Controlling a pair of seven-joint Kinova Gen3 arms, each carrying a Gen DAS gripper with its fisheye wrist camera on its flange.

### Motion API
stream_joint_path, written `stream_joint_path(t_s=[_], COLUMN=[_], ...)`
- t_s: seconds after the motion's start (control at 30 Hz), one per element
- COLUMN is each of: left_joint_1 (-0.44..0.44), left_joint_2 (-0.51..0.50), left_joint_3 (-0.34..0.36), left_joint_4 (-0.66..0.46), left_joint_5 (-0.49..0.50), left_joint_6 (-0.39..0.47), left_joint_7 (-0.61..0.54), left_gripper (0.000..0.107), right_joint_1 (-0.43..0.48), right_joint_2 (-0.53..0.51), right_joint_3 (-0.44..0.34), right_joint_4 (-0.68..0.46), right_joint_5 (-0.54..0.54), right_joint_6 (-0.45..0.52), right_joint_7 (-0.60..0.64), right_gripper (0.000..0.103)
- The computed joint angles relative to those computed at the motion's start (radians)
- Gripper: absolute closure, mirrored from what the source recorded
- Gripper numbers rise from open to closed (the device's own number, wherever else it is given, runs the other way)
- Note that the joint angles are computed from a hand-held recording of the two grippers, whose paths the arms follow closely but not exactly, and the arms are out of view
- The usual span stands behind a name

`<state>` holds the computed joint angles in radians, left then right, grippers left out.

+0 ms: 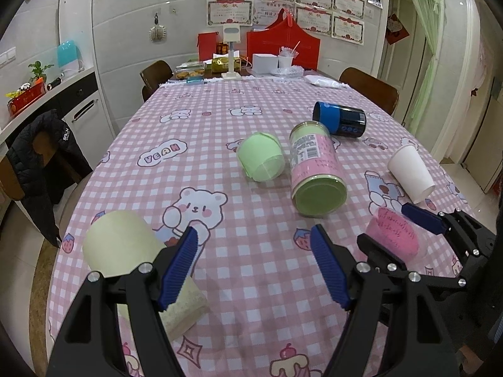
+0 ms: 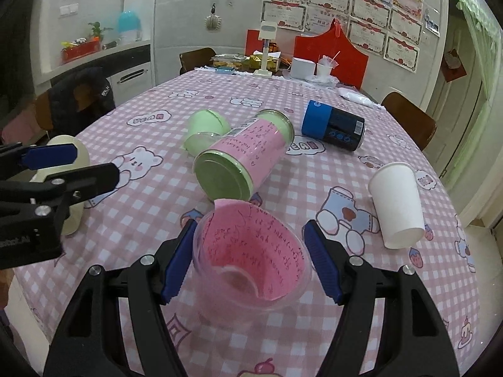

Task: Flip cup upside down
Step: 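Lower the pink cup mouth-up onto the table and open the right tool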

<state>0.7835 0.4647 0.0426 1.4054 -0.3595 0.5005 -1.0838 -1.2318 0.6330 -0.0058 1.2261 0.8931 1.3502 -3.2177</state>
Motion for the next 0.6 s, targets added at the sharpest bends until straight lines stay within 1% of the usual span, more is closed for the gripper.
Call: stream_joint_path(t_s=[0.13, 0.33, 0.5, 0.6], left_joint_1=[0.011, 0.028, 0.051, 0.084], left_joint_2=[-0.012, -0.035, -0.058, -0.076], left_joint_3=[-0.010, -0.024, -0.039, -0.064], left_joint_4=[0.013, 0.044, 0.072, 0.095], left_joint_5=[-0.011, -0.040, -0.081, -0.134], left_joint_6=[-0.006, -0.021, -0.038, -0.051], left_joint_7=[0.015, 0.054, 0.100, 0.153], left_gripper=[0.035, 0.035, 0.035, 0.035], right_joint_1=[-0.010, -0.026, -0.050, -0.066], right_joint_2=[-0.019, -0.031, -0.036, -0.032], right_joint_3=[-0.003, -0.008, -0.012, -0.013], right_joint_4=[0.025, 0.041, 0.042, 0.030], right_joint_5=[0.012, 0.034, 0.061, 0.078], right_joint_6=[-0.028, -0.019, 0.012, 0.048], right_joint_7=[-0.046, -0.093, -0.119, -0.128], right_gripper=[0.029, 0.025, 0.023, 0.023])
